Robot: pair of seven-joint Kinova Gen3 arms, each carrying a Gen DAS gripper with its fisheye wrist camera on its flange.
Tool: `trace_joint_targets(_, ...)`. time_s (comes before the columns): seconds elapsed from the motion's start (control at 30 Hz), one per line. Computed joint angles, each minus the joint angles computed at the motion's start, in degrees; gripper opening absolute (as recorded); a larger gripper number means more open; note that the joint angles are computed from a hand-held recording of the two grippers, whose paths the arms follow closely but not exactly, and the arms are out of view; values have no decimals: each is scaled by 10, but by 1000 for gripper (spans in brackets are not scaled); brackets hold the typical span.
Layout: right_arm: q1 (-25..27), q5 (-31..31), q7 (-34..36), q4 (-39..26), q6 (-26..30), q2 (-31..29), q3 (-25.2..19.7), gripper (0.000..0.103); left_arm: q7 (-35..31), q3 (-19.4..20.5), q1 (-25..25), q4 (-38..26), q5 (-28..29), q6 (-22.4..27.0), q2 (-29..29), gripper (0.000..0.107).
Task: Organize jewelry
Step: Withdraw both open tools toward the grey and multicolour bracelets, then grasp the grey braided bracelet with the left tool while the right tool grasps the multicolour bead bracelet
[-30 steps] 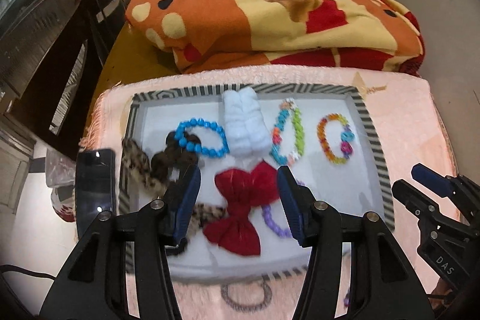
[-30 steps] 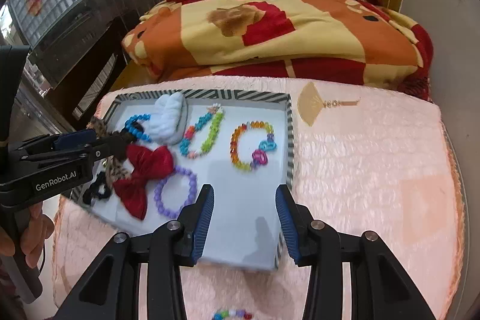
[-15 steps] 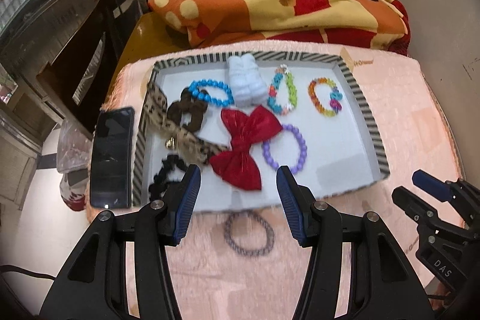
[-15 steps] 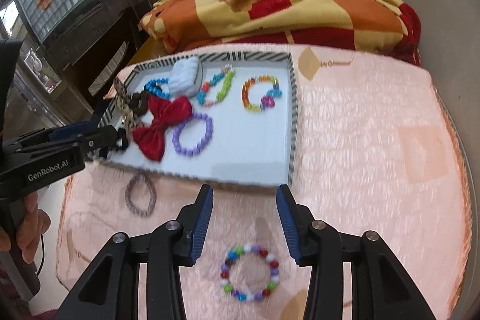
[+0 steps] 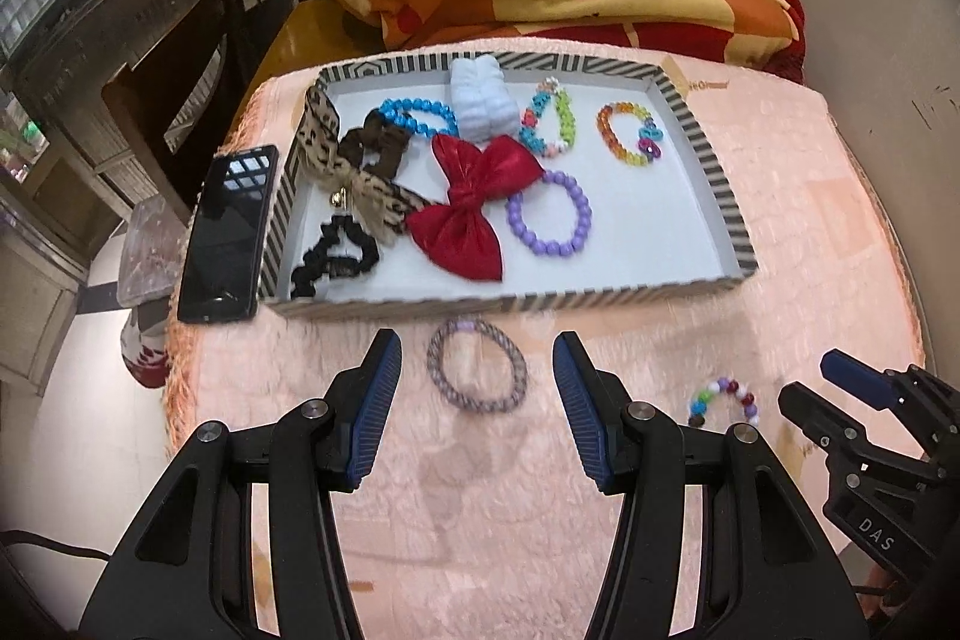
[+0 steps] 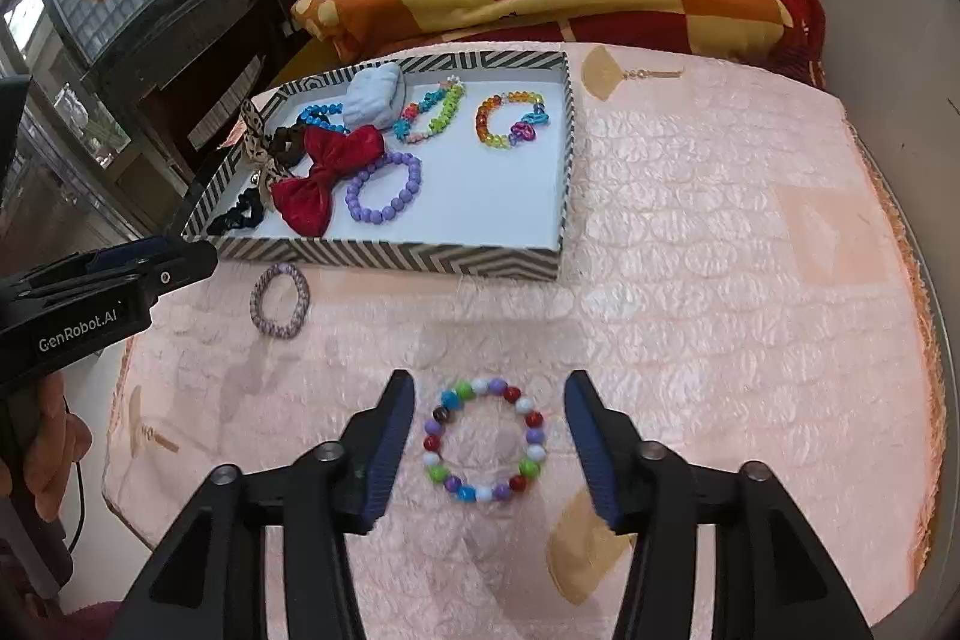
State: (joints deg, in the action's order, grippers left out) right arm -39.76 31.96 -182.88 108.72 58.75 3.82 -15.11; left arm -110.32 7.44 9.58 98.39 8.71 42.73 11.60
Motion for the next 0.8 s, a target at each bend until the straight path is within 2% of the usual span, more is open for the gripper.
trace_joint_targets(0.2, -6, -8, -13, 17, -2, -8, -9, 52, 5, -3, 0, 29, -1, -7, -19, 52)
trace_joint_targets(0.57, -8, -33, 4, 37, -20, -5, -11, 52, 15, -6, -2, 52, -5, -12, -30, 52)
trace_joint_targets(0.8, -1, -44, 14, 54, -37, 5, -3, 52, -33, -10, -43, 44, 53, 20, -9, 53)
